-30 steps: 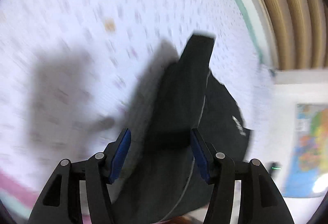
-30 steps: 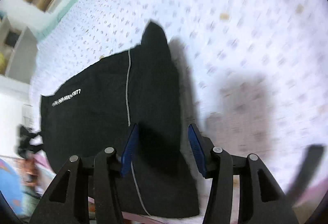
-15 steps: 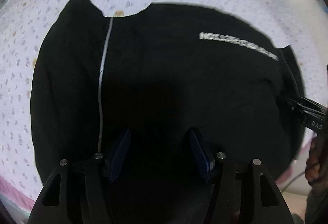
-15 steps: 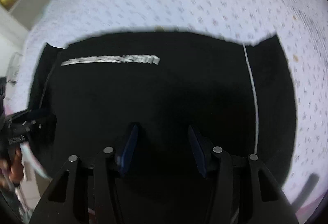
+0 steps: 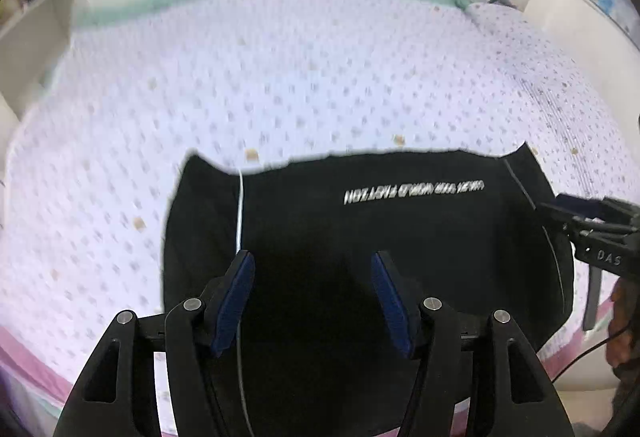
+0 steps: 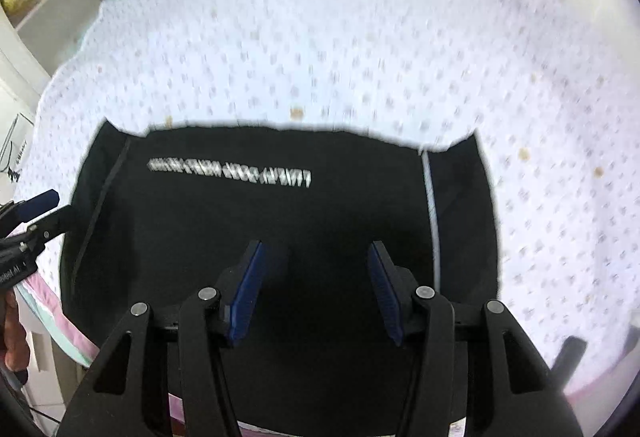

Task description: Fold large clothes

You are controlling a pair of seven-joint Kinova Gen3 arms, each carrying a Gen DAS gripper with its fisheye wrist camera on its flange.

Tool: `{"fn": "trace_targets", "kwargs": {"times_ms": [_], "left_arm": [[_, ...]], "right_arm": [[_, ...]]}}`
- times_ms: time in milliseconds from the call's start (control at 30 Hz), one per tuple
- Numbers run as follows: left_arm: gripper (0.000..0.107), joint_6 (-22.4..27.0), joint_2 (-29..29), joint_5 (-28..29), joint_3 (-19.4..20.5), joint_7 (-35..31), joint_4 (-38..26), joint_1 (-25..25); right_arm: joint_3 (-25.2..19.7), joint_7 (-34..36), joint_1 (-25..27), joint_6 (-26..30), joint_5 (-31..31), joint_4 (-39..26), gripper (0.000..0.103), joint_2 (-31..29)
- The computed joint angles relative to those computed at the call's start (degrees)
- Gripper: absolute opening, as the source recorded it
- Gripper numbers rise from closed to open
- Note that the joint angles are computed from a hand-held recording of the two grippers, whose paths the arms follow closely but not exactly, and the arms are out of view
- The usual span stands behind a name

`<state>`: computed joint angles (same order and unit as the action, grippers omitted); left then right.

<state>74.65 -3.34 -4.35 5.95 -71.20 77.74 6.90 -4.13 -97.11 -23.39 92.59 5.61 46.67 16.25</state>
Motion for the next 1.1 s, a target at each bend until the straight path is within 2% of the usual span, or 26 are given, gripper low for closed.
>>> {"fn": "trace_targets", "kwargs": {"times_ms": [133, 267, 400, 633, 833, 1100], "left_arm": [[0.062, 2.9, 0.6, -5.9, 3.0, 6.0, -6.2, 1.9], [0.063, 5.1, 1.6, -11.8, 4.1, 10.2, -11.9, 4.1], [0.063, 7.3, 1.9, -13.8, 3.7, 11.4, -16.7, 4.8], [0.063, 10.1, 1.4, -21.0, 5.5, 13.3, -18.5, 7.7], [0.063, 9.9, 1.1, -21.4, 6.0, 13.8, -18.0, 8.7], [0.063, 7.5, 2.0, -19.8, 5.9, 13.4, -18.7, 9.2]], "right_arm": [[0.4, -0.9, -2.1, 2.5, 2.2, -5.9, 0.056, 0.5], [0.8, -2.4, -5.7, 3.9, 5.7, -9.7, 0.056, 1.2], [1.3, -1.7, -9.6, 6.2, 9.0, -14.3, 0.056, 1.6], [2.2, -1.3, -13.2, 8.7, 9.9, -19.2, 0.063, 2.5], [3.3, -0.7, -15.1, 10.3, 11.2, -21.3, 0.064, 3.4], [4.1, -2.2, -14.2, 11.3, 11.4, -20.6, 0.064, 3.0]]}}
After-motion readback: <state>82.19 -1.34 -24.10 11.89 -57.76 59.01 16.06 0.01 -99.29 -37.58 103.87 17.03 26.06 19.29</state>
